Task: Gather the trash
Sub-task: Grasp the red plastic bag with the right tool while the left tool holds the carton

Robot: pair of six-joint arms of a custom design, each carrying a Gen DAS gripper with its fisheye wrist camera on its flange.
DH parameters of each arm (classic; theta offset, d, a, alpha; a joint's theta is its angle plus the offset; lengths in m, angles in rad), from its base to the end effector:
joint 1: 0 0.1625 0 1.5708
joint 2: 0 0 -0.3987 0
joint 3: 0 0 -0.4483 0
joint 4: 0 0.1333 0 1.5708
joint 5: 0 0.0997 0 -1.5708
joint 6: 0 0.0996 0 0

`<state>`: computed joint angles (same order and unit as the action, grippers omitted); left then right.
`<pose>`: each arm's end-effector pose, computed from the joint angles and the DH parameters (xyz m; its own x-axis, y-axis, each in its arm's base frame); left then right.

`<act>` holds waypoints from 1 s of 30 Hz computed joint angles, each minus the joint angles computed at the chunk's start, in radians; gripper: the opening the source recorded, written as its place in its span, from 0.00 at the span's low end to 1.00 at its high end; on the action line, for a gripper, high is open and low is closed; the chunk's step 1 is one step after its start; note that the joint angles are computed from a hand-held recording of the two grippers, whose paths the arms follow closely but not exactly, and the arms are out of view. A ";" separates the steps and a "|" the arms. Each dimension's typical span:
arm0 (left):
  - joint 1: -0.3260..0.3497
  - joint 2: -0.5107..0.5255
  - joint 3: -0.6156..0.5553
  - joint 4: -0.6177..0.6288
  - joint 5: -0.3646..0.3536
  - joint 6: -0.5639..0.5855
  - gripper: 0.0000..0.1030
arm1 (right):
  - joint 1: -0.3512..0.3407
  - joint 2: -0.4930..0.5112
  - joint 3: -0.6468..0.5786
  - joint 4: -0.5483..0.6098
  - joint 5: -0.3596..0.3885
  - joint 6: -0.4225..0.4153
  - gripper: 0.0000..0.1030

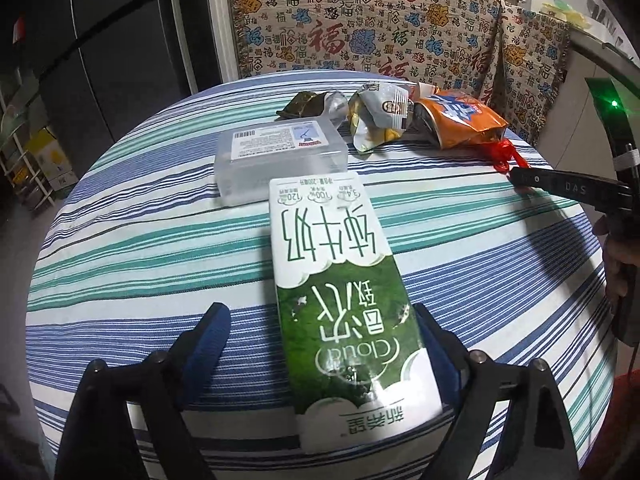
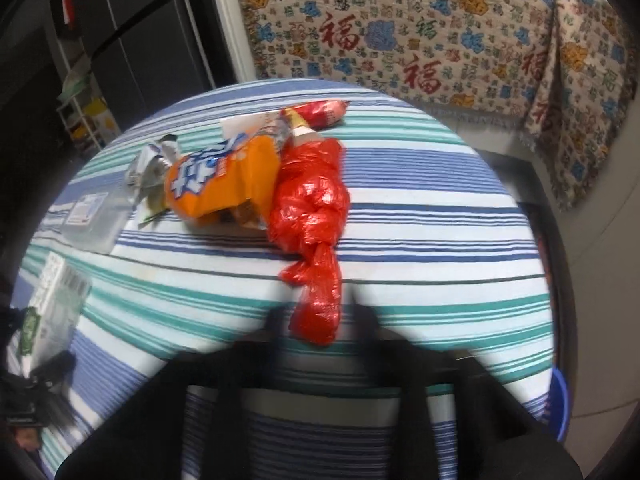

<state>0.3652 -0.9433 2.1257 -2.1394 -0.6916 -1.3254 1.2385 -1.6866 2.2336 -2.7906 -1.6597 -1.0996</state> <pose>-0.3442 -0.3564 -0.0390 -0.6953 -0.1000 -0.7117 0.3665 0.8025 -0.4708 -0.0378 -0.4911 0.3099 -0.6466 -0.4875 0.5868 -0.7071 0.6717 -0.2210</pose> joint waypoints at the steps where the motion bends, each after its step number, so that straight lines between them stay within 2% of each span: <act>1: -0.002 0.001 0.000 0.001 -0.001 -0.002 0.89 | -0.006 -0.012 -0.001 0.025 0.005 0.001 0.12; 8: -0.001 0.001 -0.007 0.014 -0.001 -0.005 0.90 | -0.078 -0.187 0.094 0.103 0.010 -0.089 0.12; 14: 0.005 -0.001 -0.007 0.012 0.002 -0.006 0.90 | -0.141 -0.353 0.201 0.212 0.068 -0.220 0.15; 16: 0.002 -0.012 -0.002 0.037 0.002 -0.028 0.90 | -0.148 -0.382 0.230 0.203 0.075 -0.257 0.23; 17: -0.002 -0.022 0.006 0.051 -0.001 -0.041 0.90 | -0.152 -0.387 0.235 0.204 0.080 -0.263 0.36; 18: -0.004 -0.031 0.013 0.056 -0.003 -0.044 0.90 | -0.158 -0.391 0.237 0.207 0.086 -0.261 0.44; 19: -0.006 -0.047 0.026 0.054 -0.009 -0.034 0.90 | -0.161 -0.390 0.234 0.209 0.085 -0.255 0.58; 20: -0.007 -0.060 0.036 0.053 -0.016 -0.025 0.90 | -0.162 -0.389 0.235 0.203 0.080 -0.249 0.66; 23: -0.007 -0.088 0.048 0.070 -0.043 -0.023 0.90 | -0.154 -0.382 0.233 0.192 0.056 -0.246 0.71; 25: -0.009 -0.103 0.052 0.068 -0.077 -0.005 0.90 | -0.140 -0.379 0.226 0.207 0.038 -0.229 0.72; 28: -0.020 -0.114 0.073 -0.025 -0.100 0.075 0.89 | -0.133 -0.395 0.203 0.260 0.078 -0.201 0.75; 30: -0.023 -0.114 0.073 -0.058 -0.083 0.099 0.89 | -0.120 -0.395 0.192 0.262 0.107 -0.181 0.79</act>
<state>0.3422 -1.0569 2.1987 -2.1972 -0.7746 -1.2263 1.1182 -2.0817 2.4253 -2.5290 -1.5522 -1.2808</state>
